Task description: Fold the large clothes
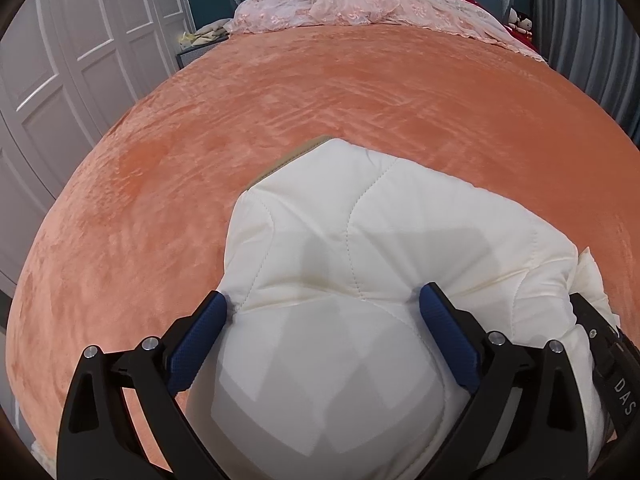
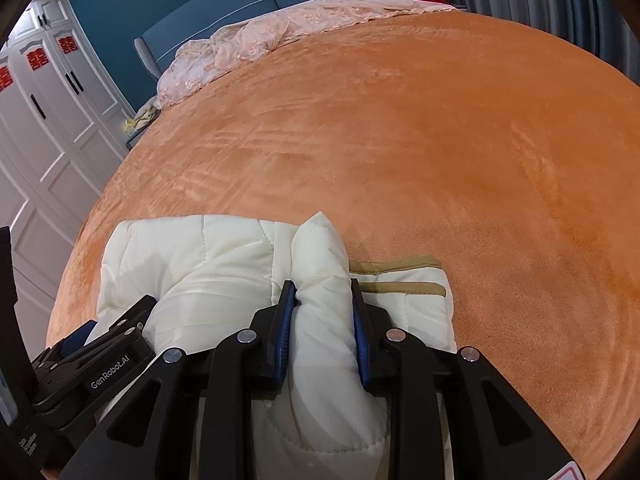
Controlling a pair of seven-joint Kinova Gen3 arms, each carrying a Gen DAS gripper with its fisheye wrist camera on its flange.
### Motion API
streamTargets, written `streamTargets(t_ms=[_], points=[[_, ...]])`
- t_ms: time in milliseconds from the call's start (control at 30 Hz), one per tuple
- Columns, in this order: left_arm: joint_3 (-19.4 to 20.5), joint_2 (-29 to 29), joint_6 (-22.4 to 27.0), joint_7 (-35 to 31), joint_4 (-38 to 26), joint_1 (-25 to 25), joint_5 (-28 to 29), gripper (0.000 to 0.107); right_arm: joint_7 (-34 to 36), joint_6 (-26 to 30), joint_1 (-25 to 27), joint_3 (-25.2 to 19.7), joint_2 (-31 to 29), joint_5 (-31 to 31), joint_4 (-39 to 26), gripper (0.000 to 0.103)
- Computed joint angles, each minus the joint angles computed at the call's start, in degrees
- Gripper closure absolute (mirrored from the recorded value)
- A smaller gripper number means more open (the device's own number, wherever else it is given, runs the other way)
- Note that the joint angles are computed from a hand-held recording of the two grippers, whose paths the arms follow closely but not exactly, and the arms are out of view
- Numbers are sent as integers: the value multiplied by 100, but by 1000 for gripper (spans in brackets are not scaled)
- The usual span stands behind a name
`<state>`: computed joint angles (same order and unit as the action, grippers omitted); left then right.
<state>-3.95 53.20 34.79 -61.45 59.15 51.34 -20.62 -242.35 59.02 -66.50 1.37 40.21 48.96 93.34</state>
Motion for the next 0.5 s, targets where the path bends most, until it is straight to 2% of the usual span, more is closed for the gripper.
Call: streamTargets(t_ms=[267, 367, 433, 500], points=[[-62, 24, -40, 91, 11, 47, -48, 11, 66, 191, -35, 23, 114, -28, -157, 79], [55, -11, 38, -14, -17, -46, 26, 11, -37, 114, -57, 31, 36, 17, -66, 78], [227, -147, 24, -180, 106, -201, 149, 11, -385, -158, -113, 31, -222, 170, 256, 78], [431, -376, 93, -435, 301, -390, 301, 11, -593, -142, -182, -61, -480, 123, 385, 78]])
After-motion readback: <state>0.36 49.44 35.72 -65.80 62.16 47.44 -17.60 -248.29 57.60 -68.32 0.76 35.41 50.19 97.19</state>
